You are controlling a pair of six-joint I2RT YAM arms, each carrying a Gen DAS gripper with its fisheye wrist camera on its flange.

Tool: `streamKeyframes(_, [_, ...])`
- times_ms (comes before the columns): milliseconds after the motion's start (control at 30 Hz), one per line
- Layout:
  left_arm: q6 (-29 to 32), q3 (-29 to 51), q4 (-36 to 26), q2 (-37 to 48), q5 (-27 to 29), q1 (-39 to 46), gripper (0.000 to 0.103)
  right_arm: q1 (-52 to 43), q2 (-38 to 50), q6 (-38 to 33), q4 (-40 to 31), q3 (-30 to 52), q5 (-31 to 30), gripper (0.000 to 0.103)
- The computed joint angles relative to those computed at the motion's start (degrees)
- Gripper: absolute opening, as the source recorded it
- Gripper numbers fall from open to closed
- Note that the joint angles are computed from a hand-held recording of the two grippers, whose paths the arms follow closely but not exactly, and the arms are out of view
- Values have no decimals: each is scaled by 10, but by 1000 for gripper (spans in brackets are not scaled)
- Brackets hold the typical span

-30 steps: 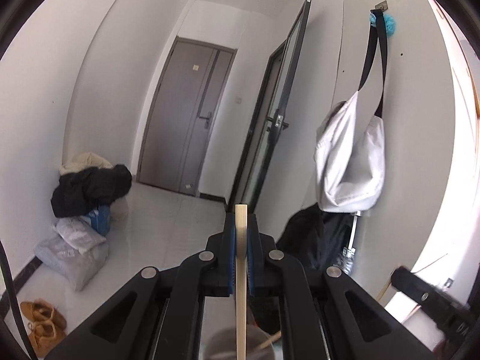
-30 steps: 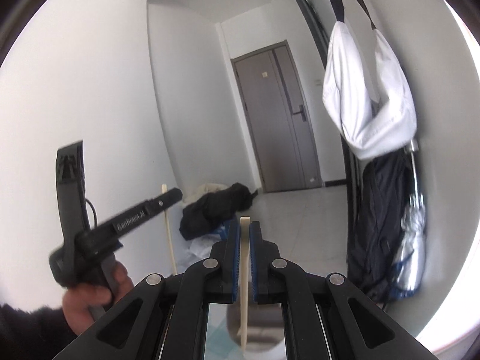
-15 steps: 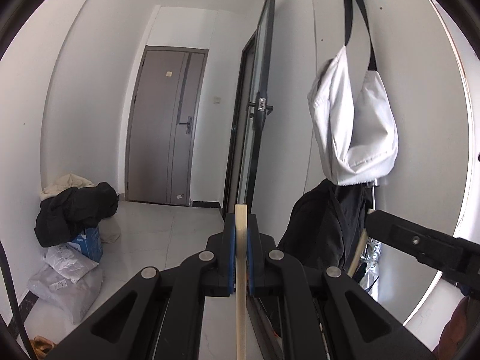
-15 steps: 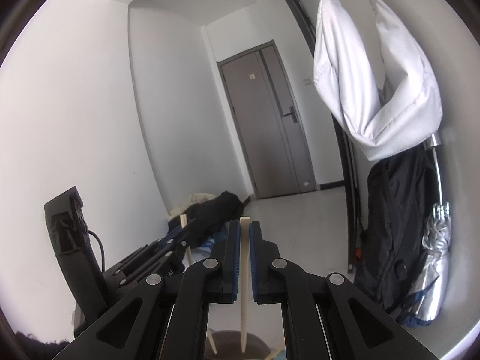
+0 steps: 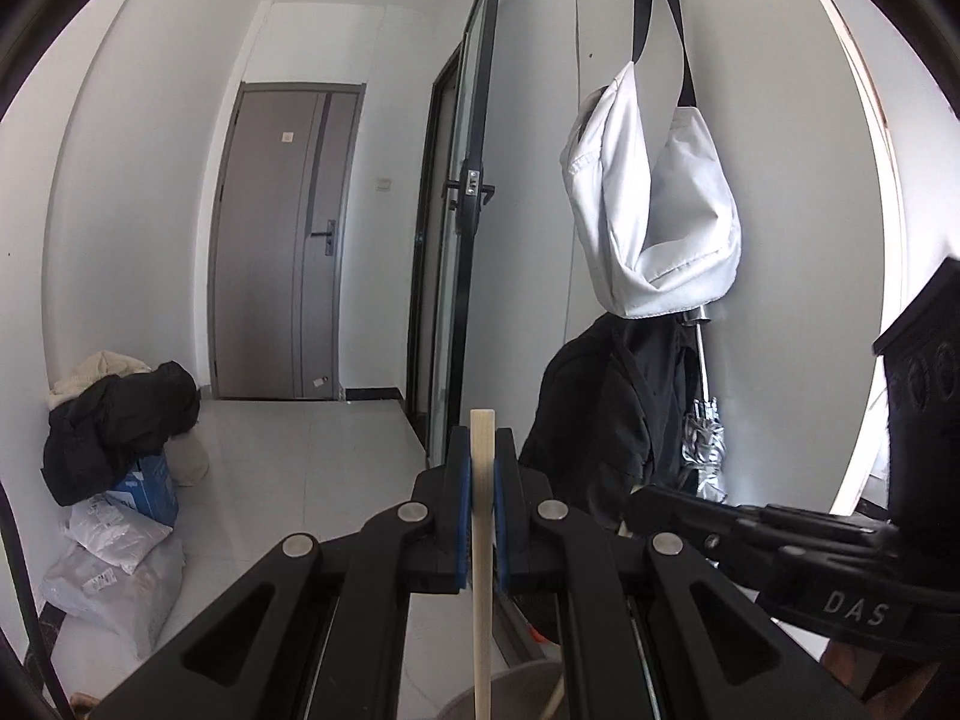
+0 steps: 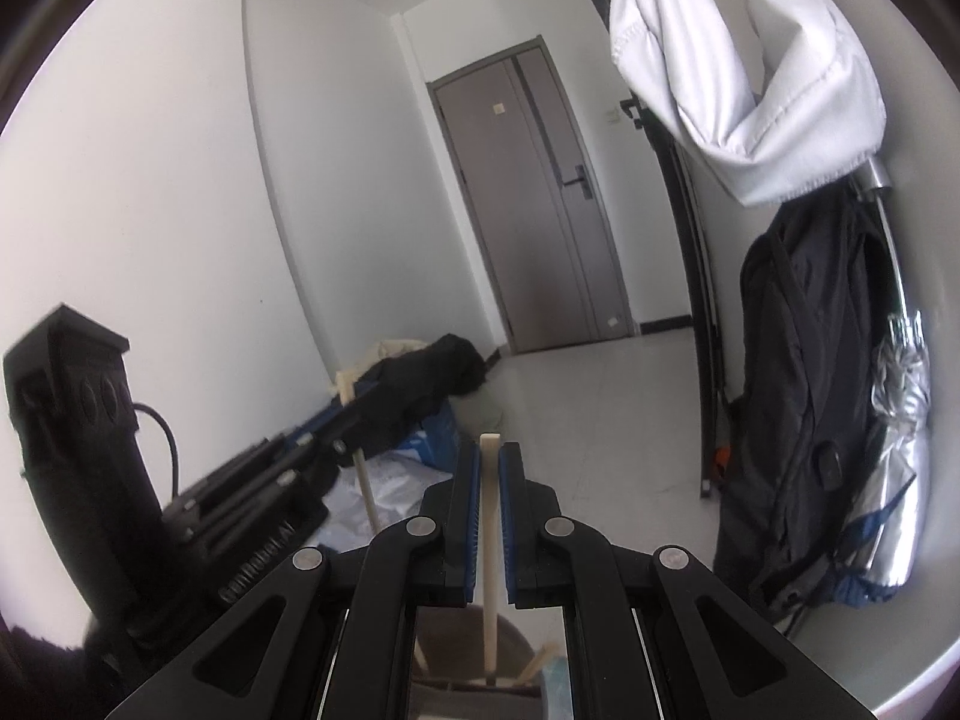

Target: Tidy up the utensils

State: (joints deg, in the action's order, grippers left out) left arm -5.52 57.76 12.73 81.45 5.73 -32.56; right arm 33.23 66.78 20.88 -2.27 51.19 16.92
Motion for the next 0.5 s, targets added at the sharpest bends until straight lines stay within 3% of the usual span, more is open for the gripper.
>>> streamKeyframes(100, [16,7,-23,0,7,-5,5,1,0,16,-28,7,3,9])
streamKeyframes(200, [2,19,-78,-11,24,3,20,5,-8,33,-58,15,3,13])
streamKeyframes(267, [-11,25,-105,-21,25,6,53,22,-27,39,-68,10,21,17])
streamKeyframes(300, [-21,25,-115,-29,19,7,58,23,-31,37,-72,11,28,21])
streamKeyframes(367, [-48,24,-136,-49,8,9,61,43,-53,45,-88,11,56,43])
streamKeyframes(400, [-59,31,-157,-54,-2,8,63,55,-65,52,-100,13,73,49])
streamKeyframes(433, [-66,37,-178,-60,-9,6,65,61,-72,56,-108,13,83,54])
streamKeyframes(500, [-70,42,-207,-77,-32,-2,67,82,-98,72,-133,14,111,55])
